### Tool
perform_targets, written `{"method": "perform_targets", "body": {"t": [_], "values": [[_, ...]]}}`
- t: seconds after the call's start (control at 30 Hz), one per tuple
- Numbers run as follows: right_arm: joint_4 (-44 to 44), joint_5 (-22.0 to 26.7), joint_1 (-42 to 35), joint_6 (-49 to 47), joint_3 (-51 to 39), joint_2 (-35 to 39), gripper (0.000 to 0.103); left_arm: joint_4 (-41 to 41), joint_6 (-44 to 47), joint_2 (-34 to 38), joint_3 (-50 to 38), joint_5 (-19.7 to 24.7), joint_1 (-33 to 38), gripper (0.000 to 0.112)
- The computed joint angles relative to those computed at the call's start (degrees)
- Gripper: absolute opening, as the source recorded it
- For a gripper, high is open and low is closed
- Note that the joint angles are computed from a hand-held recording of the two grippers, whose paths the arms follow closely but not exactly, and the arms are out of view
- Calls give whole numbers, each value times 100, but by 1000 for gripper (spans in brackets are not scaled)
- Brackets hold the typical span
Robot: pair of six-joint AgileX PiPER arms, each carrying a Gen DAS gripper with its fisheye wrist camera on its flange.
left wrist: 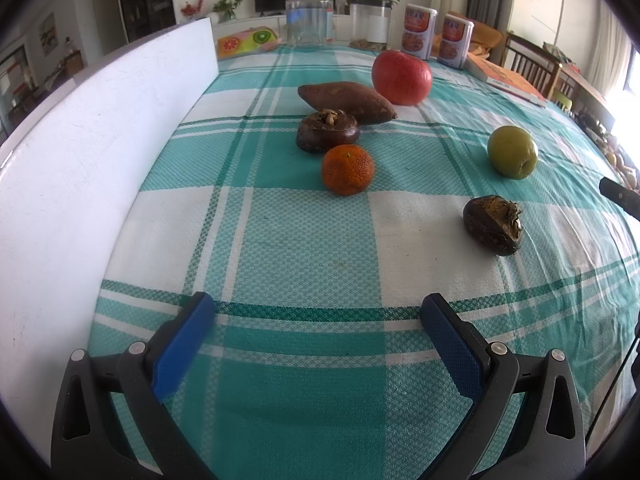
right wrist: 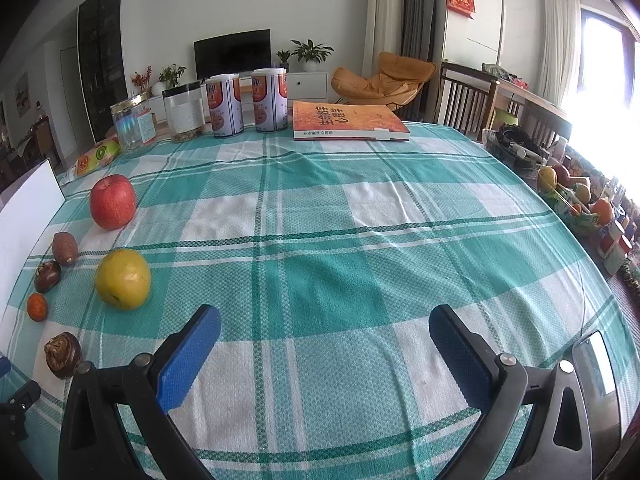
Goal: Organize fruits
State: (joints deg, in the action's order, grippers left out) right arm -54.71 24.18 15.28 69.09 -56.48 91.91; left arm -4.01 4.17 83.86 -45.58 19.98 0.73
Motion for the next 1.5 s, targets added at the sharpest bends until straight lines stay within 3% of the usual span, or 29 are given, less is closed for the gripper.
{"method": "perform_targets", "body": {"t": [0.33, 0.53, 1.5], "values": [[-188, 37, 17, 338, 130, 117, 103, 10, -13, 0, 2, -2, -4, 103], [246, 28, -56, -103, 8, 217, 103, 19, -26, 8, -4, -5, -9, 103], [168, 93, -9, -45, 12, 232, 103, 17, -21, 11, -4, -7, -6, 103]]}}
